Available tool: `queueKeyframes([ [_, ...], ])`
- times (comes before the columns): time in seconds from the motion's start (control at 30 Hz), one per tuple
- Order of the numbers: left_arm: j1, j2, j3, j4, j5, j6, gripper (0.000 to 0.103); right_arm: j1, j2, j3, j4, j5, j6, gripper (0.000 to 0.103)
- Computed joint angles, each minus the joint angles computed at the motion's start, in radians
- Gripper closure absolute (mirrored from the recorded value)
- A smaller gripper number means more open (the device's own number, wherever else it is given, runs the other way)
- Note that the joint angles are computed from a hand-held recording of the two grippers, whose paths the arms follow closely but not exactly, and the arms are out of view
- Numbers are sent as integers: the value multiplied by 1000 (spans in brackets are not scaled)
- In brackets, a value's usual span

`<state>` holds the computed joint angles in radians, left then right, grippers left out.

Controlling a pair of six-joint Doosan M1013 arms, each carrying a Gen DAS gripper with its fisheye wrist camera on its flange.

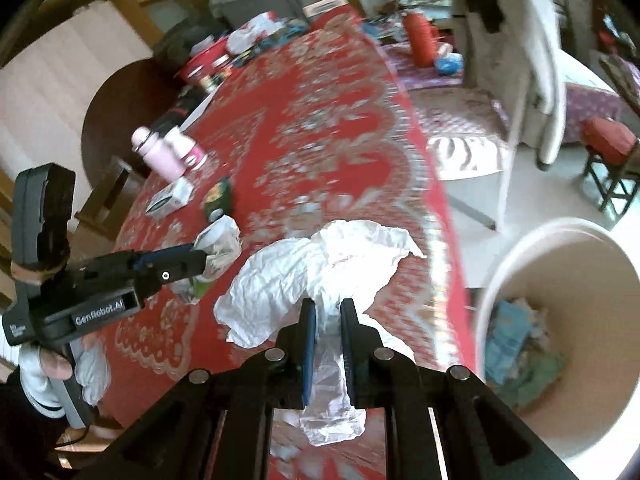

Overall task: Collect trash
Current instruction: 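Carry the tissue and plastic bag over the beige bin with both tools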

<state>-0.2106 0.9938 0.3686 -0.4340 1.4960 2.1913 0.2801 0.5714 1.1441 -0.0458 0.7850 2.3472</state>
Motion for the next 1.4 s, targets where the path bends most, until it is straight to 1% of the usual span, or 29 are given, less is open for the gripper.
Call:
queueKeyframes([
  [0.07,-18,-31,59,-8,-23,25,87,-5,-29,42,-25,-6,32,91],
  [0.17,-41,-59,115,-15,-46,46,87,-14,-70,101,-64,-10,79,91],
  [0.43,-95,-111,215,-33,-85,103,87,-33,-149,215,-139,-9,194,91],
  [0.67,-134,-136,271,-33,-102,140,87,-50,-198,291,-171,-11,265,91],
  [1.1,-176,-143,304,-28,-100,149,87,-66,-240,356,-206,-10,322,91],
  [1.3,-190,-129,295,-36,-67,121,87,-70,-249,371,-233,6,364,91],
  [1.4,-196,-127,299,-31,-62,108,87,-75,-250,377,-236,16,385,91],
])
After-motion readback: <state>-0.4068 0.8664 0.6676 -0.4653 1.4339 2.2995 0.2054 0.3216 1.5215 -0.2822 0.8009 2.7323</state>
